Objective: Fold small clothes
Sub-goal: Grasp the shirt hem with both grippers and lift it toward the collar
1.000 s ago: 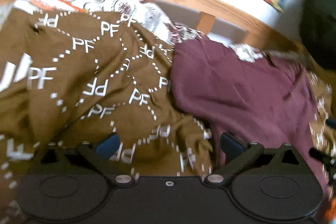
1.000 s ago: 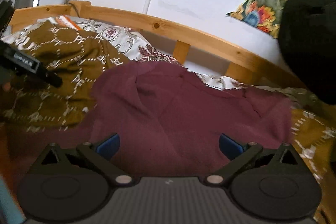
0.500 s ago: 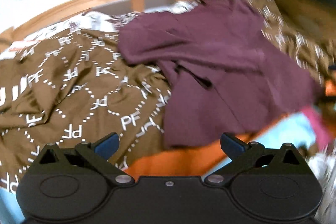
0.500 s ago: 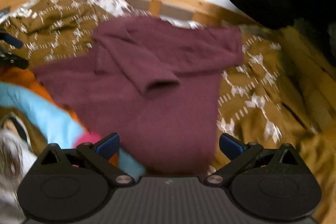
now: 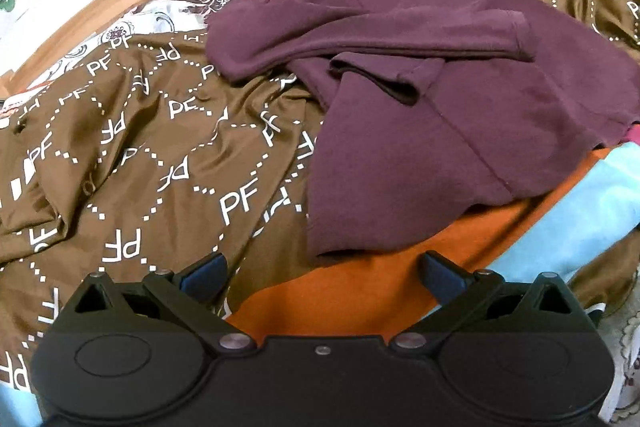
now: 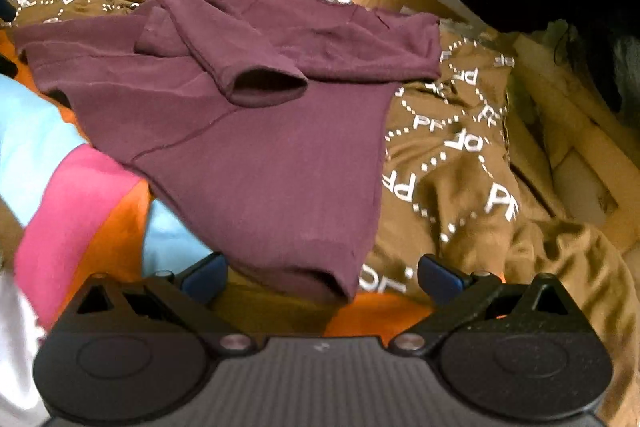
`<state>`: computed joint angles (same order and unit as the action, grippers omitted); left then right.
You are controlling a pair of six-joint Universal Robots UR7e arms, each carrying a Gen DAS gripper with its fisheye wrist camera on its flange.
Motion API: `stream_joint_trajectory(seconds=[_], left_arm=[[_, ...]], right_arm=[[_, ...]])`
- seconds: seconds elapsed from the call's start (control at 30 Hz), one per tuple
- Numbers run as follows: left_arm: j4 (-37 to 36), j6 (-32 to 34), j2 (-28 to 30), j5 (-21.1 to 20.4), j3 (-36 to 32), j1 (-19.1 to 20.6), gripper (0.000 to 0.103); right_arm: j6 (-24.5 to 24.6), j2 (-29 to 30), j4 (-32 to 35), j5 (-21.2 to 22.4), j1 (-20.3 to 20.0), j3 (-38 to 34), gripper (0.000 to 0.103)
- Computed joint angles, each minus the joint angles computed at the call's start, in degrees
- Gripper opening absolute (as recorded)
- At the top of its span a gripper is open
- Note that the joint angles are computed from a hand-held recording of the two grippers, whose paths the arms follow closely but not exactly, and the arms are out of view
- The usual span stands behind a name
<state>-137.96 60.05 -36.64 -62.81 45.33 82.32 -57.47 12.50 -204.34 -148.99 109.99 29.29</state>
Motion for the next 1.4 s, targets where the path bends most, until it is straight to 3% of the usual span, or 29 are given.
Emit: stream_joint_trajectory(seconds=[0.1, 0.23, 0.37, 0.43, 0.53, 0.6, 0.67, 0.83, 0.97, 1.0, 1.1, 1.27, 1.4], left_arm=[[-4.42, 3.86, -0.54, -0.49, 2.76, 0.06, 0.102], [-14.3, 13.87, -1.18, -2.95, 7.62, 0.22, 0.103], [-19.98, 18.27, -0.26, -4.6, 8.6, 0.05, 0.103], [-22.51, 19.57, 0.03, -6.05, 9.01, 0.11, 0.1], [-24.17, 21.25, -0.9, -9.36, 10.94, 0.44, 0.08], [-27.04, 23.44, -1.24, -10.98, 12.58, 0.65, 0.06], [-29.61, 25.24, -1.2, -11.21, 13.62, 0.57, 0.03], [-27.05, 21.01, -1.11, -11.13, 11.97, 0.43, 0.007], [-28.28, 18.86, -1.68, -12.45, 12.49, 0.16, 0.006], [-29.15, 18.14, -1.85, -12.94, 12.79, 0.04, 0.006], [-29.07, 14.31, -2.56, -13.42, 12.89, -0.51, 0.005], [-28.42, 5.76, -4.71, -15.03, 12.88, -1.17, 0.005], [-25.07, 1.23, -7.56, -17.26, 12.48, -1.41, 0.005]], right_arm=[[-4.16, 1.41, -2.0, 2.37, -0.6, -2.57, 0.103], [-8.07, 4.41, -3.54, 3.57, -0.97, -9.04, 0.103], [-8.13, 5.03, -4.56, 4.63, -1.38, -11.06, 0.101], [-8.57, 4.33, -5.14, 5.49, -1.48, -9.46, 0.096], [-9.62, 2.55, -6.09, 6.77, -1.42, -5.05, 0.083], [-11.01, 1.77, -6.6, 7.39, -1.33, -2.92, 0.072], [-12.09, 1.5, -6.72, 7.92, -1.2, -1.83, 0.063], [-13.2, 1.2, -5.61, 8.33, -1.03, -0.42, 0.046], [-10.22, -0.54, -4.45, 8.98, -0.92, 2.85, 0.016], [-8.29, -1.42, -4.23, 9.51, -0.83, 4.36, 0.013], [-3.33, -3.94, -6.49, 11.8, -0.4, 8.47, 0.011], [-4.39, -5.14, -15.53, 14.12, 1.19, 10.22, 0.009], [-3.13, -7.53, -18.41, 14.11, 2.89, 13.6, 0.009]])
